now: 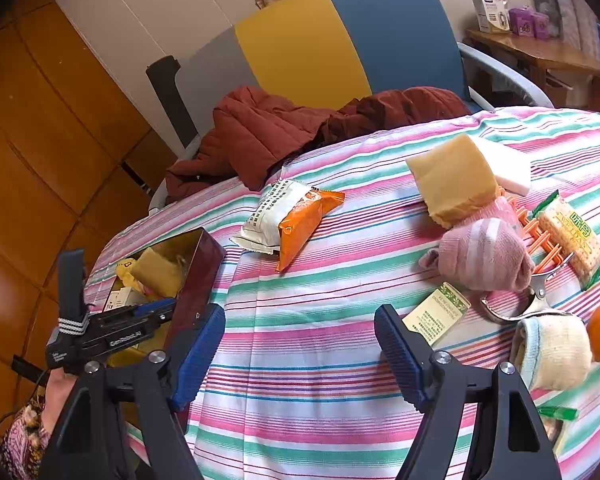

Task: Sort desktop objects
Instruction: 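Move both tools from the tray back toward the items on the table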

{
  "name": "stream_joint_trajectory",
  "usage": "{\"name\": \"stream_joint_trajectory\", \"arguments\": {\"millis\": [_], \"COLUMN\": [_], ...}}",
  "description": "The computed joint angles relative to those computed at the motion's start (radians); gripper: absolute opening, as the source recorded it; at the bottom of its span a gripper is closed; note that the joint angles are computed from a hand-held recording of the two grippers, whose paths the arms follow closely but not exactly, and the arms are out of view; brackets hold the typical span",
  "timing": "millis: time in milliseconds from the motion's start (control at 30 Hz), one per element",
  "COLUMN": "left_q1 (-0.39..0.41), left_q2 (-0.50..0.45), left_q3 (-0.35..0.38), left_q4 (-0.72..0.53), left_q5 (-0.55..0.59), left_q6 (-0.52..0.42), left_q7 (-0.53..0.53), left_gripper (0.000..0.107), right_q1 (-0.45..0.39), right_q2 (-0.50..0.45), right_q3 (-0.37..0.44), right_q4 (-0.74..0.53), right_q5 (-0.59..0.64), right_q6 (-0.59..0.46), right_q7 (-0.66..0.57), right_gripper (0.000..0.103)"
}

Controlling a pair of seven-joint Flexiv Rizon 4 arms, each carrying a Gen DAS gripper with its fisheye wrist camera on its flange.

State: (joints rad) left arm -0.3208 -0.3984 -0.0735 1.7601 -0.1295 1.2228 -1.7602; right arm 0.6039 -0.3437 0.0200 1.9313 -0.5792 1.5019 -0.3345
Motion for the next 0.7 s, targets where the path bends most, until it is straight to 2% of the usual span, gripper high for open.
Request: {"name": "stream_joint_trajectory", "arguments": {"millis": [67, 133, 233, 300, 400, 467, 600, 700], "left_q1": [-0.001, -0.022, -0.068, -0.06, -0.002, 0.007, -0.026, -0.052], "left_q2": [0.024, 0.049, 0.063, 0.075, 0.08, 0.09, 0.076, 0.059], "left_q3": [0.017, 0.068, 0.147, 0.135, 0.049, 0.017, -0.007, -0.025], "left_q4": [0.03, 0.043, 0.012, 0.013, 0.061, 0.08, 0.057, 0.023], "left_q5": [0.002, 0.038, 0.142, 0.162, 0.087, 0.06, 0.073, 0.079], "left_q6": [0.065, 0.084, 0.019, -0.018, 0.03, 0.048, 0.066, 0.054], "left_q7": [-0.035, -0.113, -0.269, -0.317, -0.27, -0.235, -0.191, -0.14], "left_gripper": [0.038, 0.048, 0.053, 0.053, 0.053, 0.053, 0.054, 0.054], "right_q1": [0.014, 0.017, 0.004, 0.019, 0.062, 0.075, 0.04, -0.014], "right_q2": [0.003, 0.003, 0.0, 0.009, 0.045, 0.08, 0.137, 0.155], "right_q3": [-0.022, -0.032, -0.014, -0.038, -0.136, -0.181, -0.173, -0.152], "right_q4": [0.004, 0.006, -0.003, 0.0, 0.034, 0.056, 0.094, 0.122], "right_q5": [-0.017, -0.027, -0.02, -0.051, -0.204, -0.314, -0.377, -0.378], "right_q6": [0.005, 0.011, -0.011, -0.036, -0.053, -0.111, -0.24, -0.226], "right_q7": [0.017, 0.03, 0.018, 0.042, 0.186, 0.289, 0.41, 0.479], "right_gripper": [0.078, 0.078, 0.078, 0.078, 0.078, 0.078, 0.078, 0.078]}}
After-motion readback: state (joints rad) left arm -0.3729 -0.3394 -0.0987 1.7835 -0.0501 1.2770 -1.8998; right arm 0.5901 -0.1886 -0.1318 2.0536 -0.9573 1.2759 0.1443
